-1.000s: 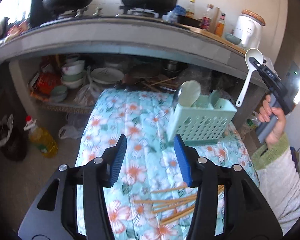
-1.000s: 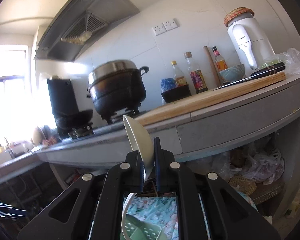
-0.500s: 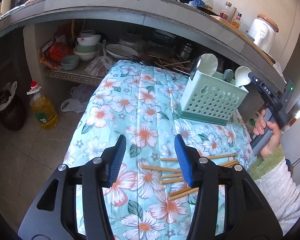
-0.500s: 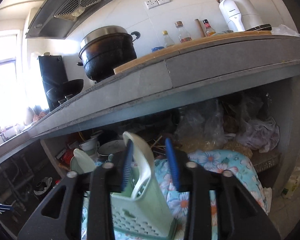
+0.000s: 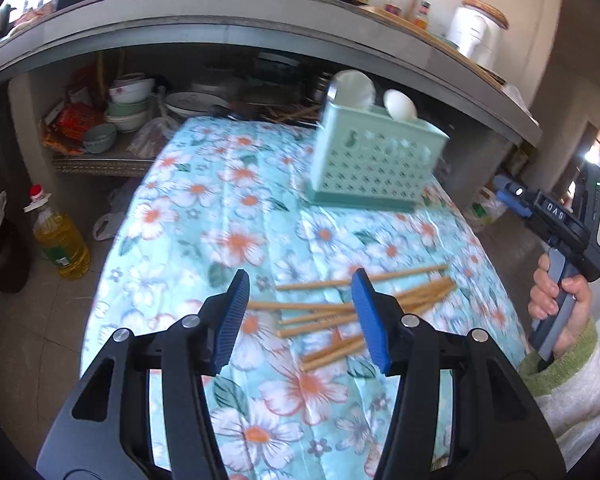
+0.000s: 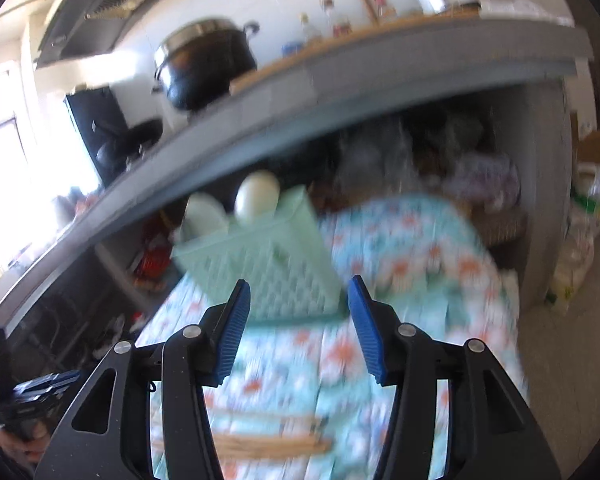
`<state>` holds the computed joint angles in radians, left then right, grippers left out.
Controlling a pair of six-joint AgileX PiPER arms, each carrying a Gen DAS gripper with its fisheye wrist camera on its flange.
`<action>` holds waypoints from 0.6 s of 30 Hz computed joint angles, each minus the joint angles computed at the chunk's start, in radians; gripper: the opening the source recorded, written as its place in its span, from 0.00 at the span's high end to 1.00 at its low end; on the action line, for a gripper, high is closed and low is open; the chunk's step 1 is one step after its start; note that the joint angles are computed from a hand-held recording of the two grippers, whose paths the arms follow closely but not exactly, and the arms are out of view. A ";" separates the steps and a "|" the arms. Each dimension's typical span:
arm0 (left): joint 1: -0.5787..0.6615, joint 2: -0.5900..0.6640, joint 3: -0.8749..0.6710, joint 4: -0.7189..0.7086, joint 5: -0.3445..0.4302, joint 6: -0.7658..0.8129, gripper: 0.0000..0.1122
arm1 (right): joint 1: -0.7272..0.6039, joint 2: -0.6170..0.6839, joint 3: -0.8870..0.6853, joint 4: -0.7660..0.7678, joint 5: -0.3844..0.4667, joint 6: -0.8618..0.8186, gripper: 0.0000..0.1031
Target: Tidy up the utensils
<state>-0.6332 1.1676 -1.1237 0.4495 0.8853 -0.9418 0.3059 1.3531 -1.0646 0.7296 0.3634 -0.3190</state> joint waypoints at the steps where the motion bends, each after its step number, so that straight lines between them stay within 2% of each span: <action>1: -0.025 0.004 0.017 0.000 -0.019 0.005 0.55 | 0.009 -0.016 0.024 -0.047 0.031 0.056 0.52; 4: -0.093 0.054 0.036 -0.011 -0.047 0.036 0.55 | 0.041 -0.067 0.120 -0.122 0.109 0.197 0.52; 6: -0.158 0.109 0.024 0.024 -0.034 0.041 0.56 | 0.044 -0.103 0.196 -0.101 0.127 0.253 0.52; 9: -0.254 0.207 -0.011 0.115 0.004 0.040 0.63 | 0.035 -0.146 0.287 -0.004 0.123 0.241 0.52; 11: -0.286 0.283 -0.054 0.136 0.034 0.076 0.69 | 0.036 -0.166 0.318 0.001 0.120 0.260 0.52; 18: -0.346 0.463 -0.179 0.281 0.130 0.178 0.81 | -0.025 -0.243 0.389 0.079 0.154 0.189 0.52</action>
<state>-0.9792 1.6303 -1.3026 0.7303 1.0151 -0.7634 0.2806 1.1099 -0.6755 0.8090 0.5175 -0.1301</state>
